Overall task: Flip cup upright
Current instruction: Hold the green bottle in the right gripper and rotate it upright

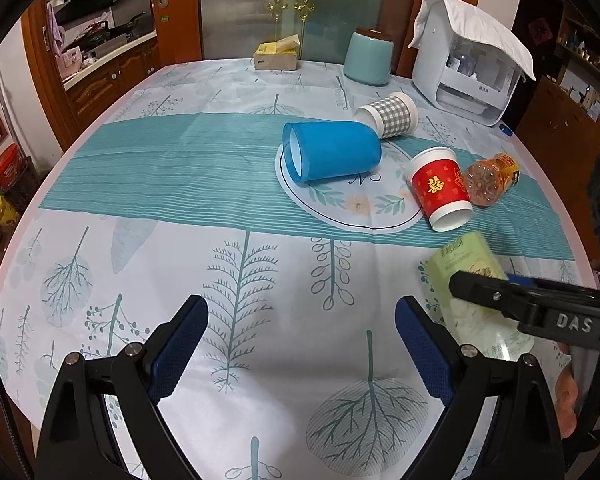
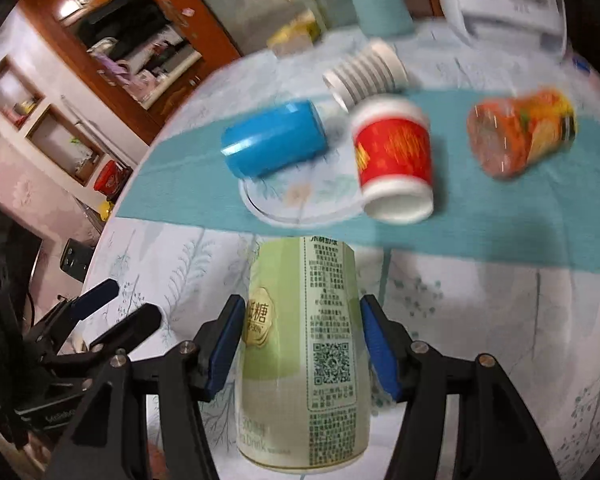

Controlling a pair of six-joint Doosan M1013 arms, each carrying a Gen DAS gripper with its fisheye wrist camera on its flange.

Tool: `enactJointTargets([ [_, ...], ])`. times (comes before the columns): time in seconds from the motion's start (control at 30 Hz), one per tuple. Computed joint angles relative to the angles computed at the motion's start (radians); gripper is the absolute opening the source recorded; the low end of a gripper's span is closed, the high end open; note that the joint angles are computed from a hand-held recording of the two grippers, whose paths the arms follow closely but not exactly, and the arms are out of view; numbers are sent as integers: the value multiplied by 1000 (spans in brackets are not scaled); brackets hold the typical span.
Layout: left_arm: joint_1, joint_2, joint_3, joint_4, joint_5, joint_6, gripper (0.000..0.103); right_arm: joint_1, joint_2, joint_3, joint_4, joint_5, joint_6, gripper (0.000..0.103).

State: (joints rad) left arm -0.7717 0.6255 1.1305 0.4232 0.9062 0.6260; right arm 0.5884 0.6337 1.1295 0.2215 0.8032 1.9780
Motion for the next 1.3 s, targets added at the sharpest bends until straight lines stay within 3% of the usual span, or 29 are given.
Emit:
enactJointTargets([
  [0.27,5,10,-10,-21,7,13,94,-13,54,-79,48,188,10,61],
  [0.3,5,10,-10,-25,4,15,94,-13,60,-89,48,206,9,63],
  [0.37,6,10,-9,-26,2,17,94,-17,72,-111,60,240,2,76],
  [0.7,11,13,-15,-55,4,37,94,-46,148,-244,126,398,25,76],
  [0.73,11,14,-15,-55,5,40,94,-47,155,-257,124,414,21,76],
  [0.83,12,14,-16,-59,5,44,94,-39,165,-291,83,445,0,53],
  [0.87,12,14,-15,-59,4,42,94,-39,162,-292,80,442,-2,53],
  [1.07,13,15,-18,-63,-2,48,94,-30,102,-218,49,282,-20,53],
  [1.3,9,16,-26,-38,-2,39,94,4,-20,11,-112,-174,26,55],
])
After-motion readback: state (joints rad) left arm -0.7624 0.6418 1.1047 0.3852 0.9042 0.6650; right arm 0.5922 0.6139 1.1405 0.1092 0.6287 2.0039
